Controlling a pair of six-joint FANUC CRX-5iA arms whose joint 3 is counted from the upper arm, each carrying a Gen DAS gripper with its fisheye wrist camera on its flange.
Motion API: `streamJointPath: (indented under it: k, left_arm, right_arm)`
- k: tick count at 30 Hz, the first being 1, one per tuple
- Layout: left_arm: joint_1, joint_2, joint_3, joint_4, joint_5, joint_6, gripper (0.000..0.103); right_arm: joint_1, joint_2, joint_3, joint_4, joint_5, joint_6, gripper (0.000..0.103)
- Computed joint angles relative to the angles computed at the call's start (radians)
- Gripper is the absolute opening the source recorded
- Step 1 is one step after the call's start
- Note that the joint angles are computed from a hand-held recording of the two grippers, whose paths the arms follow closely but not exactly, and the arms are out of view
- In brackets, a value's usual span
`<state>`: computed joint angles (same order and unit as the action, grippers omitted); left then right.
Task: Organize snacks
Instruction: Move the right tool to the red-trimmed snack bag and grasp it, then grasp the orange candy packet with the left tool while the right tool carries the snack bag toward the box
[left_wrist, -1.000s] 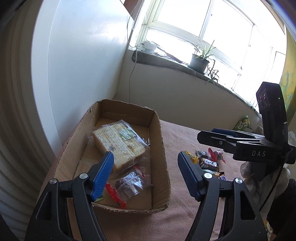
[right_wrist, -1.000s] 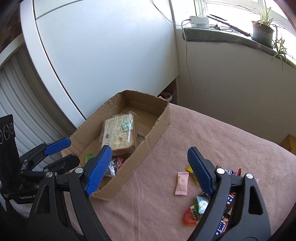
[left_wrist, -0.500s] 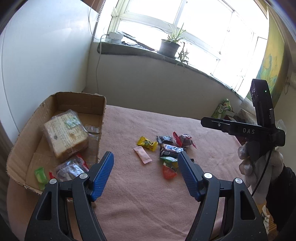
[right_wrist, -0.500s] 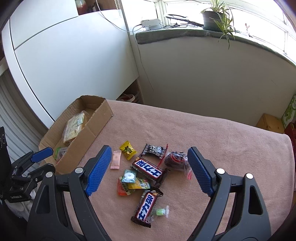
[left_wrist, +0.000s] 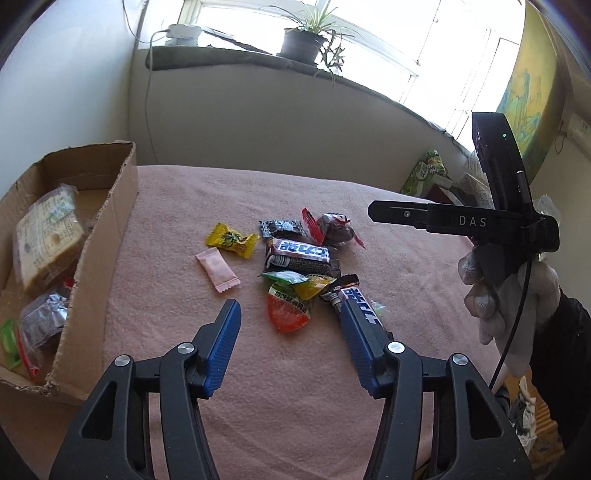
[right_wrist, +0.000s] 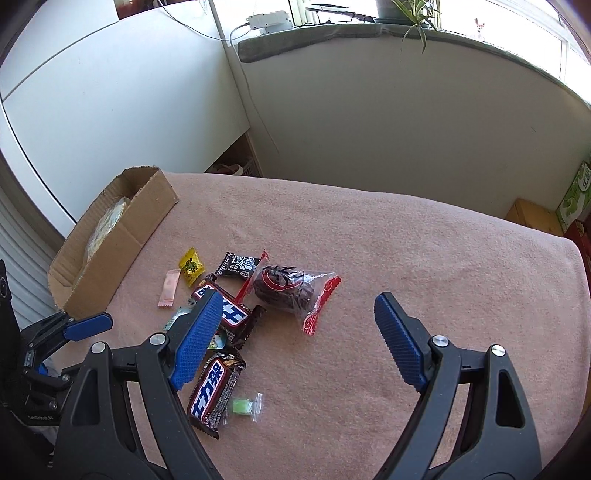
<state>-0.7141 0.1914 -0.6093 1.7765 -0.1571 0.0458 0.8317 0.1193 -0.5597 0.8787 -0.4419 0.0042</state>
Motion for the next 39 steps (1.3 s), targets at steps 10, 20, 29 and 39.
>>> streamJointPath:
  k: [10,20,29,39]
  left_arm:
    - [0.104,0.074,0.093,-0.599,-0.042,0.363,0.051]
    - [0.145,0.123,0.191,-0.956,-0.073,0.610,0.049]
    - [0.150,0.136,0.198,-0.942,-0.095,0.603,0.035]
    - [0.171,0.124,0.173,-0.806,-0.123,0.479,0.032]
  right_arm:
    - [-0.036,0.083,0.063,-0.121,0.062,0.119,0.086]
    - [-0.046,0.127,0.093,-0.125,0.070,0.129,0.086]
    - [-0.041,0.160,0.129,-0.145,0.061,0.175,0.080]
    - [-0.037,0.150,0.112,-0.111,0.065,0.150,0.069]
